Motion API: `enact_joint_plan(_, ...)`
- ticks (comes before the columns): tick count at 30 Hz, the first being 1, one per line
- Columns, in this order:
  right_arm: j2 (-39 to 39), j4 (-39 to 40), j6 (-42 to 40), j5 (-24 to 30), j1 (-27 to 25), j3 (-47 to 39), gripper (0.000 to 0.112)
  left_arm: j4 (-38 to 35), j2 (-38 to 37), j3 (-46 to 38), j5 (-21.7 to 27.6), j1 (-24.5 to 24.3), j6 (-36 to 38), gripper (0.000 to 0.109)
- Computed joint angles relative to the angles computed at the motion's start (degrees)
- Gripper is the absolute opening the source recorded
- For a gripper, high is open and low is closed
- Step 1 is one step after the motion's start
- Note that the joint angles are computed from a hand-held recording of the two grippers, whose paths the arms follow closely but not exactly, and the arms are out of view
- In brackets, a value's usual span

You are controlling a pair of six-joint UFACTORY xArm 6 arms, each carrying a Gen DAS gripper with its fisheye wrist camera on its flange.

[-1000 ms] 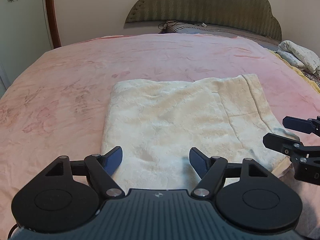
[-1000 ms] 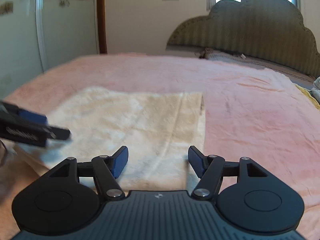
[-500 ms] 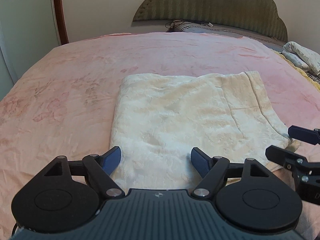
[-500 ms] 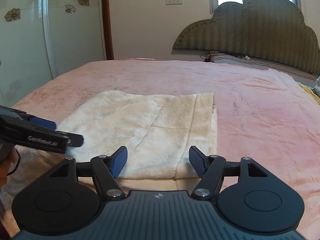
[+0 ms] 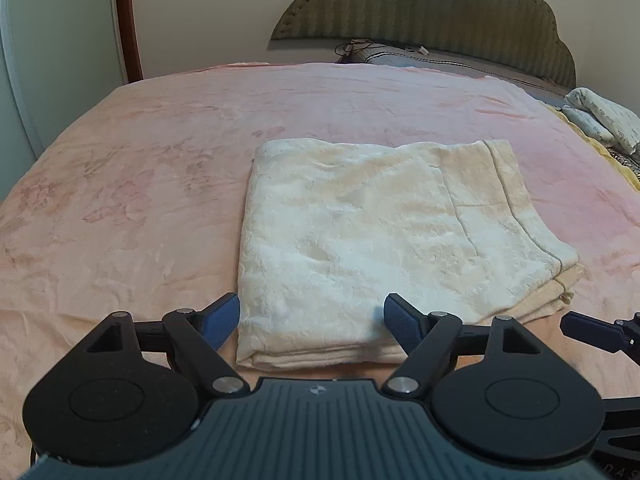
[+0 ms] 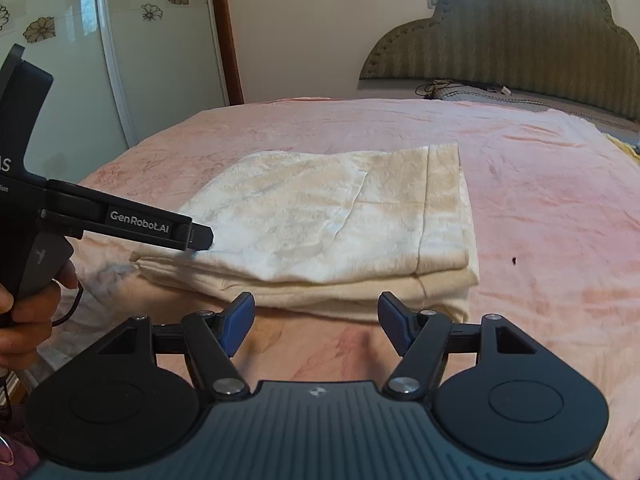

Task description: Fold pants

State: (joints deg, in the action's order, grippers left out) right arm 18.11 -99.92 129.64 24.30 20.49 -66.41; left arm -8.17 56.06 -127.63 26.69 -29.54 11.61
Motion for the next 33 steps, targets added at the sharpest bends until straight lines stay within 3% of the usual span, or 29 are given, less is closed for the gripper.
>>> enact_joint_plan(4,-0.22,2.95,-1.34,0.55,1.07,0.37,0.069,0.12,-4.3,6.97,-0.54,0.04,0.88,0.086)
enact_joint_plan(7,-0.27,8.84,-5.33,2.07,2.02,0.27,0.075,1.53,-6.13,9.86,0.83,0.13,0.1,0.086)
enact_joint_plan(11,-0.79,13.83,-9.45,1.86,2.79,0.5,0.085,1.02,-6.52,10.24,3.17,0.53,-0.84,0.086)
enact_joint_plan(16,-1.08,15.86,-9.38,0.78,2.87,0.81,0.086,3.03,-8.21,13.09,1.67,0.29,-1.57,0.086)
enact_joint_plan(20,0.0,24.64,-16.97,1.93,3.17,-0.31,0.088,3.62,-8.63,13.78,1.72,0.23,-1.95,0.086)
enact_joint_plan(33,-0.51,23.38,-16.31,2.05,3.2,0.2,0.088,4.88,-8.07,12.86,3.42,0.51,-4.01,0.086)
